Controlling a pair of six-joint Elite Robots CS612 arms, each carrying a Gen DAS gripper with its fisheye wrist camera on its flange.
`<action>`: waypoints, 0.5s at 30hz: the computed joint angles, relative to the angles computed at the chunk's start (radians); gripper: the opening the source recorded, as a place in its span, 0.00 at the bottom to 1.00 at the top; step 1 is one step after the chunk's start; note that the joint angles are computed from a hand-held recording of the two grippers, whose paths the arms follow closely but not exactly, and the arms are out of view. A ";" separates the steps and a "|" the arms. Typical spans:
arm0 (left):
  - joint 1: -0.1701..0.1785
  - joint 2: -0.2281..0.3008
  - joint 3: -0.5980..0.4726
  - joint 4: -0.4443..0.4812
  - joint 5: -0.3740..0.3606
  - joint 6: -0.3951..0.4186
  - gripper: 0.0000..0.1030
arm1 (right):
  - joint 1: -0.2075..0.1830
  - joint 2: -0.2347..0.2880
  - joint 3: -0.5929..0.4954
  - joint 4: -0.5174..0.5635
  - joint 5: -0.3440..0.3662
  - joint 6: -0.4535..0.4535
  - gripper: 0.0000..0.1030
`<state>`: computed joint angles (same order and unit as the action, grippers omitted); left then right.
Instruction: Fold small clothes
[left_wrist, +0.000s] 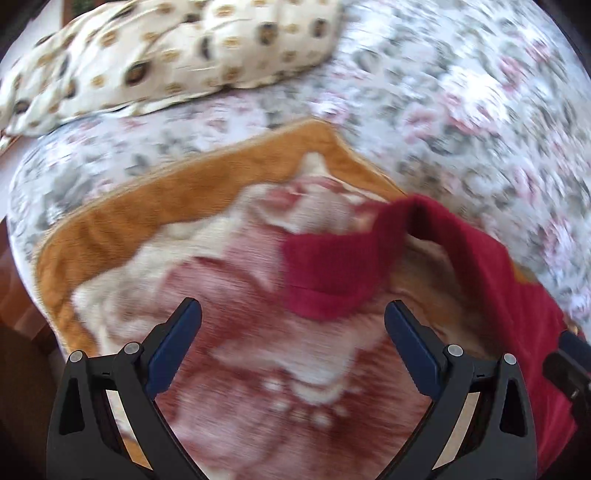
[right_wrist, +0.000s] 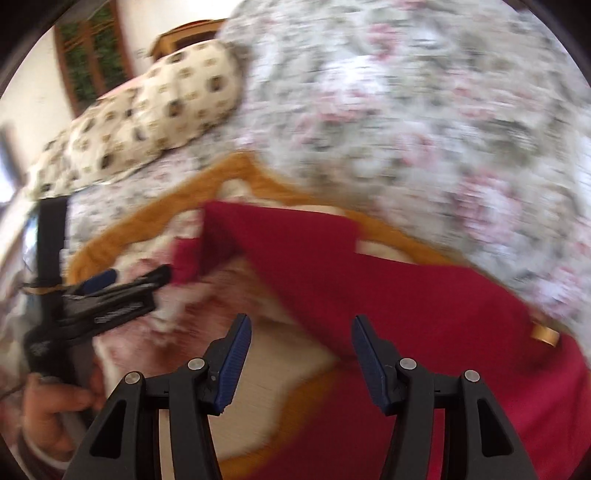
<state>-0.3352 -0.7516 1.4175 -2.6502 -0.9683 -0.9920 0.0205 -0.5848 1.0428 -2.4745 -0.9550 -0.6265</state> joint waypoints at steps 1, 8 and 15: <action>0.002 -0.010 0.015 0.008 0.027 -0.027 0.97 | 0.009 0.006 -0.013 0.029 0.015 -0.012 0.53; -0.002 -0.051 0.059 0.156 0.217 -0.186 0.97 | 0.072 0.083 -0.146 0.216 0.034 0.018 0.52; 0.014 -0.066 0.101 0.121 0.206 -0.310 0.97 | 0.115 0.159 -0.270 0.345 0.074 0.058 0.50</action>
